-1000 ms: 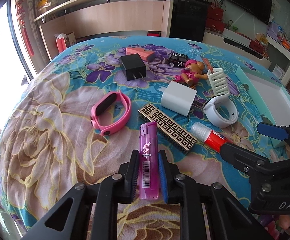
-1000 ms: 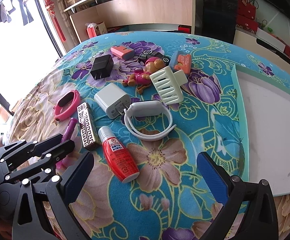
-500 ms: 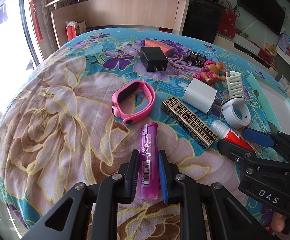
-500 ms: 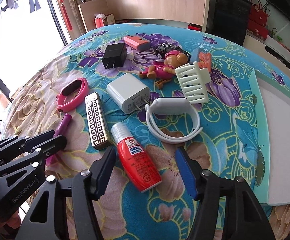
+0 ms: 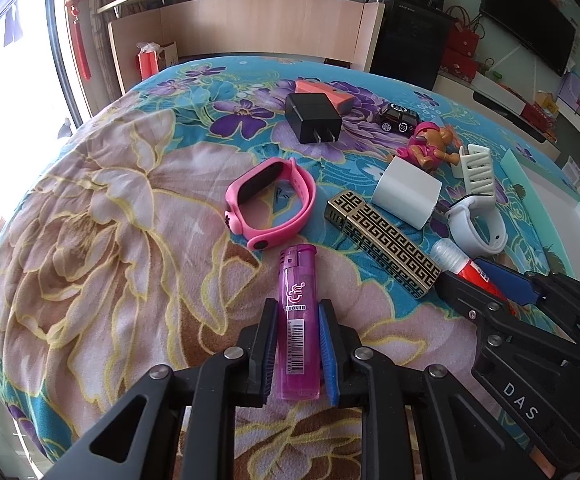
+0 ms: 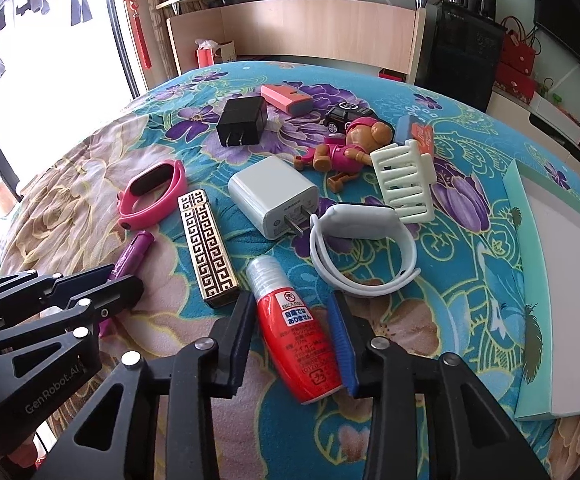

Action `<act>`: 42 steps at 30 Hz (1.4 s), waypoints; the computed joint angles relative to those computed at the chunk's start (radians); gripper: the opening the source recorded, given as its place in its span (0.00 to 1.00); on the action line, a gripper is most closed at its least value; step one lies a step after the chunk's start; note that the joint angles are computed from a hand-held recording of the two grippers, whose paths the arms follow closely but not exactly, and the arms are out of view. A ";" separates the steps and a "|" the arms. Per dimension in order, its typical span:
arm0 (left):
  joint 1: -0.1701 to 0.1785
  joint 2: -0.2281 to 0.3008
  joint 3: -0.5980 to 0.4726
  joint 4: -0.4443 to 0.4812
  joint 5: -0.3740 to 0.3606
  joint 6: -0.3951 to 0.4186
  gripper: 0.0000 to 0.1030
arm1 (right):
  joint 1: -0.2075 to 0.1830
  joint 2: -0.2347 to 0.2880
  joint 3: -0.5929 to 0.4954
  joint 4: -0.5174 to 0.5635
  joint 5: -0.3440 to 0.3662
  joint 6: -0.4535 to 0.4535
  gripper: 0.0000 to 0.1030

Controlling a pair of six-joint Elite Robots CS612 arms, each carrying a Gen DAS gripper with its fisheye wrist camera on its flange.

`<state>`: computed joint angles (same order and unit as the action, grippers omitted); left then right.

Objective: Organize rigid objects
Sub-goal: 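Grasp the pink lighter with the left tool while the right tool grasps the red glue bottle, then carry the pink lighter and red glue bottle over the white tray with both tools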

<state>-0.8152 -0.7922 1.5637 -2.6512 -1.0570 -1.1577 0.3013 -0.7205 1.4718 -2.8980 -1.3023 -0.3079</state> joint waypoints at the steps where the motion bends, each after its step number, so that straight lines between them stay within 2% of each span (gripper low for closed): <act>1: -0.001 0.001 -0.001 0.002 0.004 0.000 0.22 | -0.001 0.000 0.002 -0.006 0.005 0.002 0.33; 7: -0.005 0.003 -0.012 0.038 0.025 -0.012 0.21 | -0.014 0.002 0.011 -0.032 0.050 0.044 0.29; 13: -0.010 0.003 -0.023 0.077 0.049 -0.057 0.20 | -0.042 0.007 0.010 -0.032 0.139 0.124 0.28; 19: -0.019 -0.013 -0.020 0.095 0.090 -0.098 0.20 | -0.058 0.004 0.012 -0.032 0.208 0.165 0.27; 27: -0.031 -0.022 -0.049 0.113 0.154 -0.073 0.20 | -0.074 -0.005 0.019 -0.049 0.272 0.192 0.26; 31: -0.036 -0.013 -0.086 0.126 0.169 -0.018 0.20 | -0.087 -0.014 0.035 -0.129 0.304 0.210 0.26; 34: -0.037 0.000 -0.121 0.121 0.173 0.028 0.20 | -0.095 -0.020 0.044 -0.198 0.301 0.223 0.26; 39: -0.034 0.041 -0.205 0.109 0.151 0.118 0.20 | -0.114 -0.022 0.040 -0.267 0.253 0.274 0.26; 42: -0.032 0.074 -0.269 0.108 0.124 0.177 0.20 | -0.125 -0.023 0.039 -0.295 0.181 0.295 0.26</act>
<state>-0.8472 -0.7179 1.2947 -2.5431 -0.9334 -0.9808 0.1764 -0.7439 1.5106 -3.1929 -1.1217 -0.0125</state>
